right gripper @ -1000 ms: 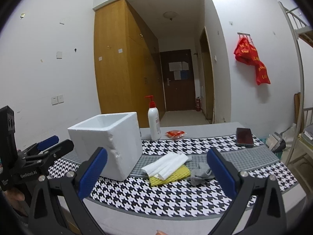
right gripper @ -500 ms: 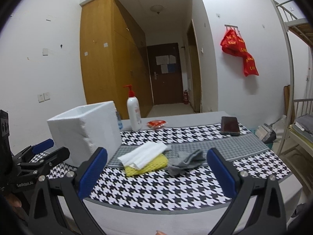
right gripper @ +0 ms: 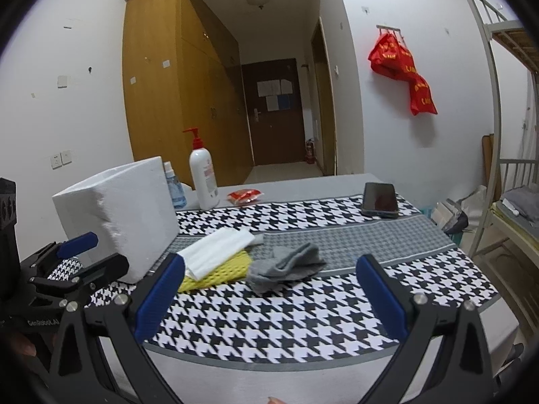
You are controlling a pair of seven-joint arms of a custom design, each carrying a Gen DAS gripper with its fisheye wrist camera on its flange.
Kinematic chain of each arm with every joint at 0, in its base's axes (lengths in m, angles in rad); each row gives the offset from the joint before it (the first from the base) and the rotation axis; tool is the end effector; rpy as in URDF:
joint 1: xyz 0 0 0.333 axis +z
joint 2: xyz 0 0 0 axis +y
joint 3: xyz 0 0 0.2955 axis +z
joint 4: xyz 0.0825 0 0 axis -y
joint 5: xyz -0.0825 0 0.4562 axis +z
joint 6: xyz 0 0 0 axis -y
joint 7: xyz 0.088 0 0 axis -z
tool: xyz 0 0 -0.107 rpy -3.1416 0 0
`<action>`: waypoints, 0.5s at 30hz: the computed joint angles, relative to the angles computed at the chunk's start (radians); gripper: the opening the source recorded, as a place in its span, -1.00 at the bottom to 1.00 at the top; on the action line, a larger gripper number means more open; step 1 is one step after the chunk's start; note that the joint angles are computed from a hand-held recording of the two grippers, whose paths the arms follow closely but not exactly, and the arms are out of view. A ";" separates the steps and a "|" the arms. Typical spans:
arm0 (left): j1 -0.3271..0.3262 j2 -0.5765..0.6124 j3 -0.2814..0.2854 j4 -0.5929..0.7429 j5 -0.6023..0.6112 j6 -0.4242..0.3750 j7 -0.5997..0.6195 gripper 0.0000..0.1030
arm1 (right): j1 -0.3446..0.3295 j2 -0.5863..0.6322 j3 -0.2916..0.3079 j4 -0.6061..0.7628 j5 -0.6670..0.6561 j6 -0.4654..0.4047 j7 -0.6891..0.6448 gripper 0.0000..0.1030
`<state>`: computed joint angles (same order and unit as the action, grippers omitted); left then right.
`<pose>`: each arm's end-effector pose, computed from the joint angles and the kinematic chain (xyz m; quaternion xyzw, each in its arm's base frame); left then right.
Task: Organize soft objects
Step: 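Move the left gripper to the white tissue strips on the yellow sponge and close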
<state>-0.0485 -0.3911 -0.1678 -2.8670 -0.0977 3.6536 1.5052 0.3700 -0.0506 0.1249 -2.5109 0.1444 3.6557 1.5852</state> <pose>0.4354 -0.0794 0.3683 -0.5695 0.6069 -0.4269 0.3537 0.4924 0.2448 0.3716 -0.6687 0.4876 -0.2812 0.4858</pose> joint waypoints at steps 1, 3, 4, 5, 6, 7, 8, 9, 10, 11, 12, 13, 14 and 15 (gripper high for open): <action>0.000 0.008 -0.001 0.008 -0.001 -0.005 -0.001 0.98 | -0.002 0.003 -0.005 0.003 -0.019 -0.006 0.012 0.99; -0.002 0.022 0.002 0.025 0.004 -0.022 -0.004 0.98 | -0.008 0.010 -0.014 0.010 -0.051 -0.015 0.032 0.99; -0.005 0.030 0.008 0.036 0.013 -0.036 -0.008 0.98 | -0.011 0.014 -0.018 0.014 -0.070 -0.019 0.044 0.99; -0.011 0.036 0.018 0.045 0.030 -0.052 -0.015 0.98 | -0.015 0.019 -0.021 0.019 -0.083 -0.025 0.050 0.99; -0.013 0.041 0.022 0.054 0.039 -0.064 -0.019 0.98 | -0.017 0.024 -0.021 0.023 -0.084 -0.027 0.052 0.99; -0.012 0.045 0.021 0.061 0.045 -0.077 -0.019 0.98 | -0.020 0.029 -0.023 0.027 -0.092 -0.026 0.059 0.99; -0.005 0.052 0.012 0.072 0.039 -0.091 -0.013 0.98 | -0.023 0.033 -0.025 0.028 -0.107 -0.025 0.073 0.99; -0.003 0.058 0.011 0.080 0.039 -0.103 -0.013 0.98 | -0.026 0.037 -0.028 0.030 -0.123 -0.025 0.088 0.99; -0.020 0.066 0.037 0.090 0.069 -0.120 -0.030 0.98 | -0.030 0.041 -0.031 0.032 -0.142 -0.026 0.105 0.99; -0.045 0.071 0.077 0.102 0.112 -0.143 -0.056 0.98 | -0.034 0.046 -0.034 0.036 -0.161 -0.030 0.123 0.99; -0.054 0.075 0.097 0.109 0.137 -0.154 -0.072 0.98 | -0.039 0.049 -0.036 0.040 -0.173 -0.035 0.135 0.99; -0.043 0.081 0.088 0.118 0.134 -0.162 -0.074 0.98 | -0.042 0.053 -0.037 0.044 -0.179 -0.039 0.142 0.99; -0.035 0.087 0.082 0.124 0.135 -0.167 -0.076 0.98 | -0.045 0.057 -0.038 0.049 -0.184 -0.044 0.149 0.99; -0.036 0.096 0.085 0.134 0.144 -0.174 -0.080 0.98 | -0.049 0.061 -0.040 0.056 -0.194 -0.051 0.159 0.99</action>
